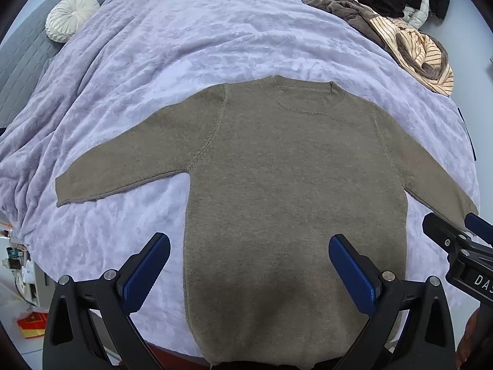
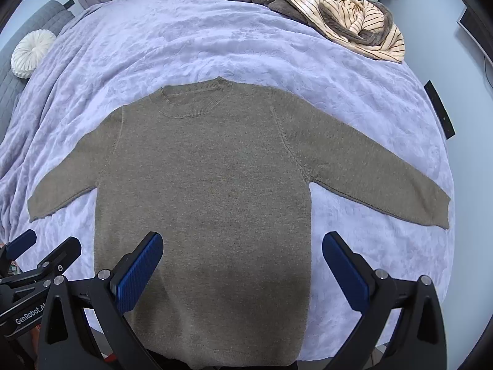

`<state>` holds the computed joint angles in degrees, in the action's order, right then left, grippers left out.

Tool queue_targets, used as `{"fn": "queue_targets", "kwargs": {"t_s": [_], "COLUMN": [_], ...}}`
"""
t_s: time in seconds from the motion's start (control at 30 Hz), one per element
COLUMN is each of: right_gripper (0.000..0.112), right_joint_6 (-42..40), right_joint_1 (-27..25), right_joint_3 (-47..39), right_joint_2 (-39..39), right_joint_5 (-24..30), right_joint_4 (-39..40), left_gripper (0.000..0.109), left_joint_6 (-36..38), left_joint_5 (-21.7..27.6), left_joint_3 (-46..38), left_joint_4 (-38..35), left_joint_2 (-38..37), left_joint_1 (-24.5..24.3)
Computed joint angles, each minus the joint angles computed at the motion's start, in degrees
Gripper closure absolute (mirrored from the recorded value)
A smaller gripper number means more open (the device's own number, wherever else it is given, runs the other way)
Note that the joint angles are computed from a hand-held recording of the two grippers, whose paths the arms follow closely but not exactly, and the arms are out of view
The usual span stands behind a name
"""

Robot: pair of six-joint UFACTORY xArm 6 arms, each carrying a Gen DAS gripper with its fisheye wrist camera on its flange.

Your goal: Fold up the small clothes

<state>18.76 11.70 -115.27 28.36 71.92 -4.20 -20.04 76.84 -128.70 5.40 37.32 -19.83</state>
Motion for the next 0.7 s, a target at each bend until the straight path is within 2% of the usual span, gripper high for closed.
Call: {"fn": "queue_targets", "kwargs": {"t_s": [0.7], "right_gripper": [0.009], "right_joint_6": [0.3], "right_joint_1": [0.2], "right_joint_3": [0.7], "right_joint_2": [-0.6], "right_joint_5": [-0.1], "right_joint_4": [-0.2], "left_gripper": [0.006], "left_joint_6": [0.0], "left_joint_5": [-0.4], "left_joint_3": [2.0], "left_joint_4": [0.6], "left_joint_2": [-1.5], "left_joint_1": [0.2]}}
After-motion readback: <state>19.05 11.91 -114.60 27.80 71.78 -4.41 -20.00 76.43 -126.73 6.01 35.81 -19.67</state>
